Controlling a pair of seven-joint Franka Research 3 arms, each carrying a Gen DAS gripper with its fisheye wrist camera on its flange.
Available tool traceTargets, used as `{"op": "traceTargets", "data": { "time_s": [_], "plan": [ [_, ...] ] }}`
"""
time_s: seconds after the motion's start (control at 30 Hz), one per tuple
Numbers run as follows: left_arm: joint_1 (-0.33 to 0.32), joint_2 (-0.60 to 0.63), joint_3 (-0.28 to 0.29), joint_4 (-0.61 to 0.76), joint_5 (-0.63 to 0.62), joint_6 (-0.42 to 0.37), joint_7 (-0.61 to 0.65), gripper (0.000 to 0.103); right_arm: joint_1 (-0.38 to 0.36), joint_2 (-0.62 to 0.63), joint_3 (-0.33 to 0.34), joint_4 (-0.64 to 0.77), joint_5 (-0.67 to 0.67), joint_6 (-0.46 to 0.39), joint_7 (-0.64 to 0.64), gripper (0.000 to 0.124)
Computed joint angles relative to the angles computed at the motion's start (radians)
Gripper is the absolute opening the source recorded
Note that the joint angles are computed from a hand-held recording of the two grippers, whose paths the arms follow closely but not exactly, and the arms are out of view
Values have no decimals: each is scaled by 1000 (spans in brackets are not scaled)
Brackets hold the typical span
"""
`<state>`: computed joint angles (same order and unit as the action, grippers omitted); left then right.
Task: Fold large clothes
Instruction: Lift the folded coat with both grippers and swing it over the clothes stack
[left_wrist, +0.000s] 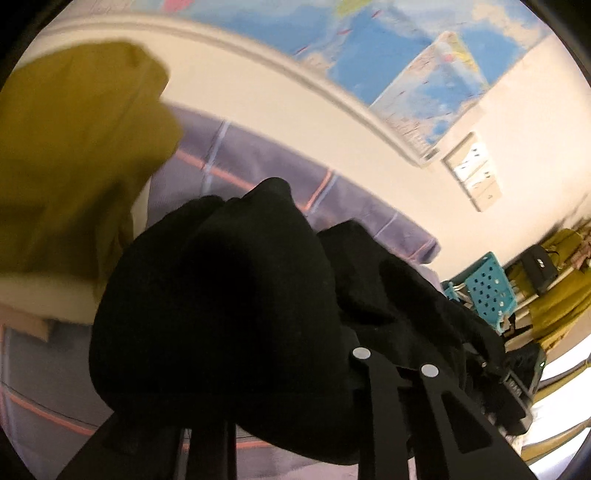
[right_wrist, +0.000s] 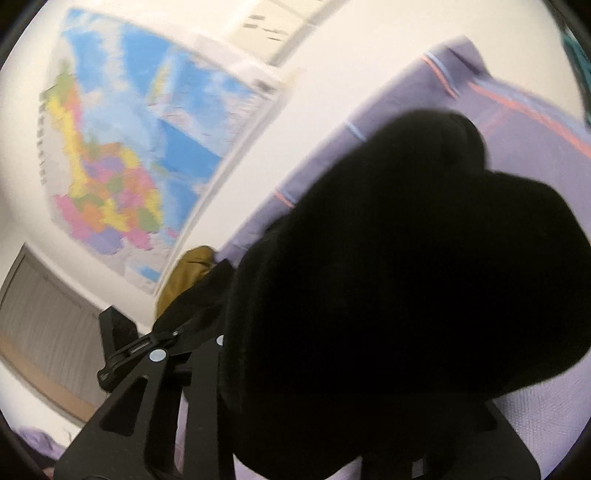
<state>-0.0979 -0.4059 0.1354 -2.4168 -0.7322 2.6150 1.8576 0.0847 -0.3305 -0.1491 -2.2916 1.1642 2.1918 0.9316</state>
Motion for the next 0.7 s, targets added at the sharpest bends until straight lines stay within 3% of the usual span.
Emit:
{"op": "traceTargets", "data": {
  "time_s": [0.27, 0.33, 0.5, 0.7],
  "plan": [
    [3, -12, 40, 204, 28, -89, 92, 19, 66, 30, 26, 247, 32, -15, -50, 29],
    [20, -12, 46, 259, 37, -74, 117, 19, 93, 72, 47, 343, 55, 5, -62, 29],
    [80, 7, 85, 396, 108, -14, 135, 19, 160, 217, 115, 585, 126, 44, -96, 29],
    [205, 133, 179, 581, 111, 27, 130, 19, 244, 526, 281, 994, 128, 148, -91, 29]
  ]
}}
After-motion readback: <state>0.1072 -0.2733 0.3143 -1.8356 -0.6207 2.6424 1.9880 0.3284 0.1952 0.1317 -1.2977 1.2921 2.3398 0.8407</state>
